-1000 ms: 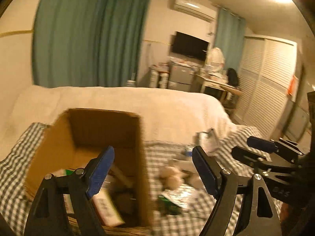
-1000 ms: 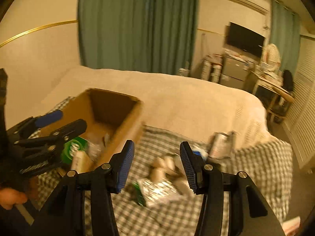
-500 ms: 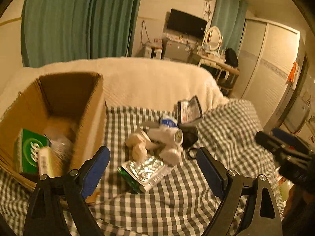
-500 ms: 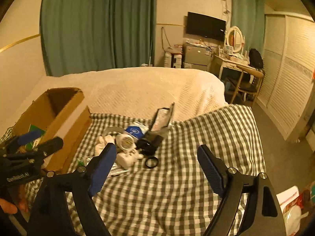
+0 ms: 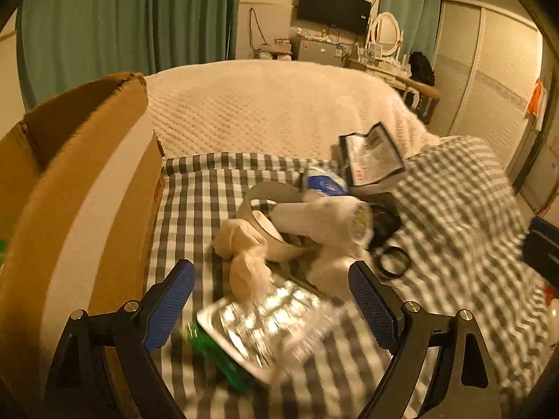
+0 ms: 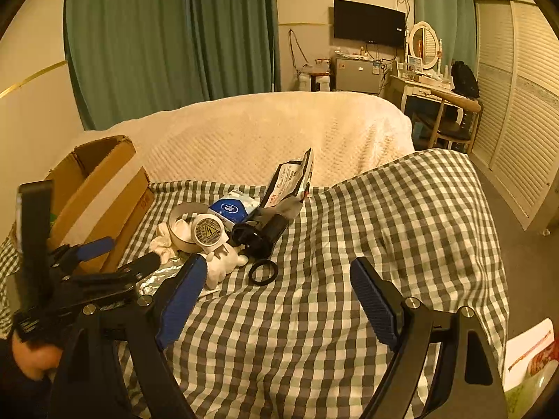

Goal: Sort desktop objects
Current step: 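Grasp the white cloth with the left gripper while the right grasps the round white container, then carry the cloth and container into the cardboard box and release them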

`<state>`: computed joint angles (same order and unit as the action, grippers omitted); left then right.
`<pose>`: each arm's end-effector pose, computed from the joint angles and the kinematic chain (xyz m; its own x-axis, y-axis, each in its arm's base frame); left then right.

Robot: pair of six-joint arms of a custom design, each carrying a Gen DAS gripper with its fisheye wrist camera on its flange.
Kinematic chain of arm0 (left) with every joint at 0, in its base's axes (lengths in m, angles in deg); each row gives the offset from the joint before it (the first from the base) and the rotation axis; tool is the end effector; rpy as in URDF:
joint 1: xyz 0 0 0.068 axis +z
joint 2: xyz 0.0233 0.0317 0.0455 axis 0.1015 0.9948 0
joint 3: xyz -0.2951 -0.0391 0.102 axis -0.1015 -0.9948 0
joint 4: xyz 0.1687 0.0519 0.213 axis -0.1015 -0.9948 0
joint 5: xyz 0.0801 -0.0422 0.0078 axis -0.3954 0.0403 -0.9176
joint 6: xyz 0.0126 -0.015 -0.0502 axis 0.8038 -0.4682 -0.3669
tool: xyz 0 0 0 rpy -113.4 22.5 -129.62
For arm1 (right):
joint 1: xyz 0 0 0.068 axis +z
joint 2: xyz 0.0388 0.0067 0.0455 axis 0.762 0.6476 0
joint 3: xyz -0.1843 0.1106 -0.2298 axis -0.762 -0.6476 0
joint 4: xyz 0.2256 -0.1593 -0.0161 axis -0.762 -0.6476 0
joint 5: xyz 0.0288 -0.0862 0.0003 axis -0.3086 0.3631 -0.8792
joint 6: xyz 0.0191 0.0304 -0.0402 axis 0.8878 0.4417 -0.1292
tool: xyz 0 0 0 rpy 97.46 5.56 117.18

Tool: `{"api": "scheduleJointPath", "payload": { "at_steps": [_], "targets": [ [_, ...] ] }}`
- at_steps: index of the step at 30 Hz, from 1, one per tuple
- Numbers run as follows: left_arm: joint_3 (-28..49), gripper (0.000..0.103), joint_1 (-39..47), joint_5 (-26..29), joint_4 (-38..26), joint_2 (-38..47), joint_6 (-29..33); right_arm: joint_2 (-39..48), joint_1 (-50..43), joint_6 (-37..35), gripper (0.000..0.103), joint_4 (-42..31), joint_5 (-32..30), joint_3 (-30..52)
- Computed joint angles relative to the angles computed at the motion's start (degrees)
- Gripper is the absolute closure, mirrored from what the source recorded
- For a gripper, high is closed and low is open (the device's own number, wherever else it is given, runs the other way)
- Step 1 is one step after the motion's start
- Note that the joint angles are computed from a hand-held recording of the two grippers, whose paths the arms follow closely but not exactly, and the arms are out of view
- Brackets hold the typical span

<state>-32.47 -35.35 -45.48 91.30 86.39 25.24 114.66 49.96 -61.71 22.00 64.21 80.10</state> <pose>0.2190 -0.1732 0.0809 -0.7187 -0.0021 -0.6953 0.0605 0.9960 -0.0655 0.1895 0.0072 0.1579 -0.6423 -0.0872 -0.7615 -0.1925 0.9800 0.0502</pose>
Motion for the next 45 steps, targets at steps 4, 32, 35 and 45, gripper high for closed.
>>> {"api": "scheduleJointPath", "payload": {
  "at_steps": [4,32,35,45],
  "targets": [
    [1.42,0.029,4.29,3.84,1.71,4.61,2.63,5.73,2.51,0.89,0.019,3.64,-0.24,1.47],
    [-4.84,0.090,7.96,13.74,15.04,6.19,4.14,35.50,14.66,7.36,0.058,16.33,-0.68,12.97],
    [-6.75,0.091,5.78,11.86,15.82,3.47,4.17,29.73,14.04,7.59,0.059,15.92,0.28,9.39],
    [-12.35,0.091,0.82,9.26,12.52,-10.24,2.52,10.16,14.18,10.63,0.059,6.62,1.85,2.86]
  ]
}}
